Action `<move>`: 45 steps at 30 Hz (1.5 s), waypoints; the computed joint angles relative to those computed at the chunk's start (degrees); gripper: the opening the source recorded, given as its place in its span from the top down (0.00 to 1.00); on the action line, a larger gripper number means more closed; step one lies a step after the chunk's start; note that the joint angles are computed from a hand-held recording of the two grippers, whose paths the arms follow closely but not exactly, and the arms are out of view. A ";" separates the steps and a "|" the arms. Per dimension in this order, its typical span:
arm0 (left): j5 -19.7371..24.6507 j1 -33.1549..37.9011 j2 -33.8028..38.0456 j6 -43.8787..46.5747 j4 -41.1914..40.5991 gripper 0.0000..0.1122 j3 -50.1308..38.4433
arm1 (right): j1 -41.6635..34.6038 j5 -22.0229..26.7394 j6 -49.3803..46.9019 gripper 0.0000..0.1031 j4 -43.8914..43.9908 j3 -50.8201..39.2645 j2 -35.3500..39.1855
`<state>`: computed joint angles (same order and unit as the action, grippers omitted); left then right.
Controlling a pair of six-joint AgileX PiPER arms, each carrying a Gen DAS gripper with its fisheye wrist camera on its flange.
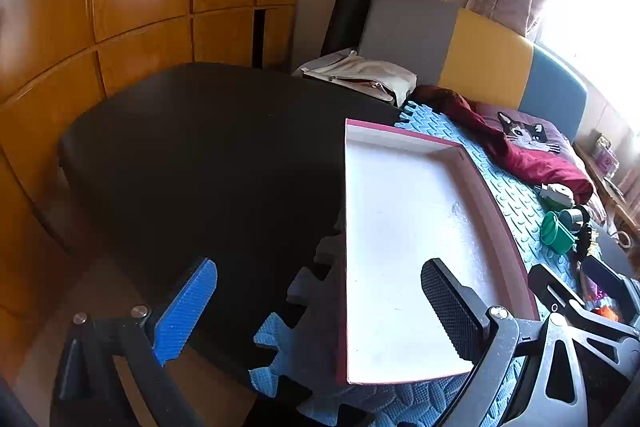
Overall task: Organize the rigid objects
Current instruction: 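Move both tools from the pink-rimmed tray toward the scattered toys, then reach the left tool to the green spool piece and close on it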
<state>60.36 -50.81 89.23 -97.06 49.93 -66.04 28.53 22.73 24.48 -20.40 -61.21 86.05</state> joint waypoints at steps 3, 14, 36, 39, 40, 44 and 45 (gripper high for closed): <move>-0.35 0.29 0.10 0.51 -0.15 0.08 -0.10 | 0.03 -0.03 0.18 0.05 -0.48 0.16 -0.19; -2.19 0.61 0.35 2.77 -1.15 0.08 -0.31 | -0.04 0.59 1.87 0.05 -2.96 0.26 -0.19; -6.20 0.93 2.33 9.63 -2.66 0.08 -3.75 | -10.97 -0.17 -19.01 0.05 14.94 -0.44 -1.32; -7.52 1.41 2.78 11.80 -4.12 0.08 -4.73 | -17.99 1.62 -32.75 0.05 27.33 -2.48 -0.91; -7.82 1.72 3.08 12.61 -4.67 0.08 -5.27 | -20.49 2.38 -36.27 0.05 30.57 -3.27 -0.63; -9.58 2.69 4.37 17.07 -7.96 0.08 -7.73 | -31.41 5.78 -47.96 0.05 42.26 -7.04 1.66; -10.25 3.04 4.67 18.26 -9.07 0.08 -8.33 | -33.69 6.27 -49.30 0.05 43.84 -8.02 2.47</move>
<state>50.11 -47.77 93.90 -78.80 40.86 -74.37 -5.17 29.00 -24.82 23.44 -69.23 88.53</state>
